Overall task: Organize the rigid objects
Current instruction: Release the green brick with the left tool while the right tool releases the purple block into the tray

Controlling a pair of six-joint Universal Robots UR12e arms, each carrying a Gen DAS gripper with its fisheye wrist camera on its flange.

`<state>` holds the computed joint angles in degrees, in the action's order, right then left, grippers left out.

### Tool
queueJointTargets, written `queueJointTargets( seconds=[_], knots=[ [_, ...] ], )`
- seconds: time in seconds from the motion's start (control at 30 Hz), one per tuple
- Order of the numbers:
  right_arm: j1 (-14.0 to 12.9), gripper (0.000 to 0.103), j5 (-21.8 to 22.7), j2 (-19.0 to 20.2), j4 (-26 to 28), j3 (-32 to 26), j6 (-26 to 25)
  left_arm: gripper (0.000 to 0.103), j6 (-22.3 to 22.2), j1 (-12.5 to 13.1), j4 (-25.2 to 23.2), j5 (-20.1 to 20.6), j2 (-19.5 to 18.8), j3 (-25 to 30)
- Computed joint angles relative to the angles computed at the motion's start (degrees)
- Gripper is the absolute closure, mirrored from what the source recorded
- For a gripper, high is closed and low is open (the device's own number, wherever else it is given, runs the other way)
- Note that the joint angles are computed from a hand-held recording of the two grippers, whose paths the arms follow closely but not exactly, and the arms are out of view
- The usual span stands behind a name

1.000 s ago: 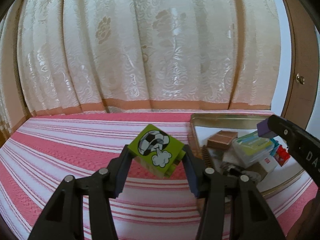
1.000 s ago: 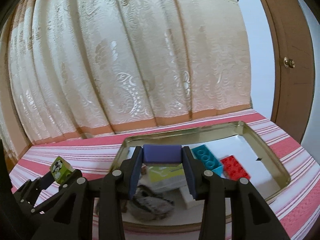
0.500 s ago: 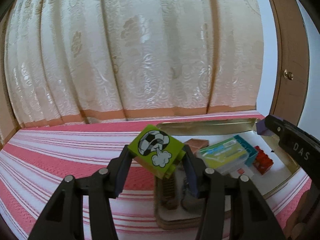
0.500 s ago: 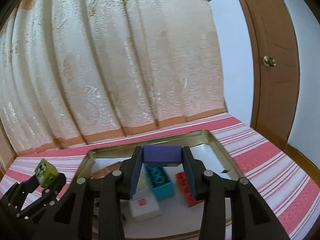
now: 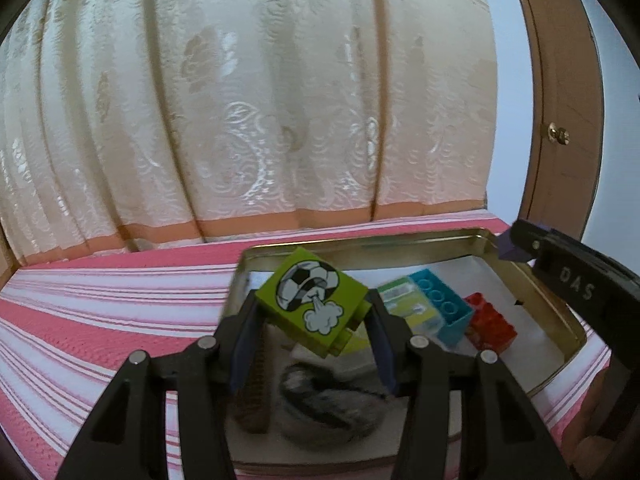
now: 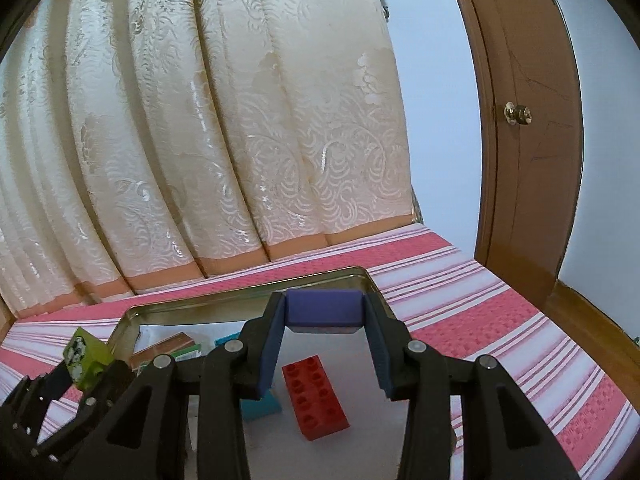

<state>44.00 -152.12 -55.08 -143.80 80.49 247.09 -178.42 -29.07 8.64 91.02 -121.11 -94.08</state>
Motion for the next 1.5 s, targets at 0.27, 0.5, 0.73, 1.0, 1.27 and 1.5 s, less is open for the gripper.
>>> queueJointTargets(
  seconds=[0.27, 0.5, 0.73, 1.0, 1.27, 1.5],
  knots=[
    [-0.4, 0.060, 0.4, 0.1, 1.2, -0.4, -1.0, 0.053, -0.1, -1.2, -3.1, 0.6, -1.1, 1.9],
    [-0.9, 0.060, 2.0, 0.1, 3.0, -0.7, -0.4, 0.053, -1.4, -1.3, -5.0, 0.8, -1.4, 2.7],
    [-1.3, 0.060, 3.9, 0.3, 2.8, -1.0, -0.8, 0.053, -1.7, -1.3, -5.9, 1.2, -1.9, 3.7],
    [-1.7, 0.060, 6.4, 0.6, 3.2, -1.5, -2.2, 0.053, -2.6, -1.1, -6.7, 0.6, -2.2, 4.4],
    [-1.9, 0.060, 7.4, 0.9, 3.7, -2.0, -2.7, 0.053, -3.3, -1.2, -7.1, 0.7, -2.4, 4.9],
    [-2.0, 0.060, 8.3, 0.7, 2.7, -1.7, -2.8, 0.053, -3.5, -1.1, -7.2, 0.5, -2.4, 4.9]
  ],
)
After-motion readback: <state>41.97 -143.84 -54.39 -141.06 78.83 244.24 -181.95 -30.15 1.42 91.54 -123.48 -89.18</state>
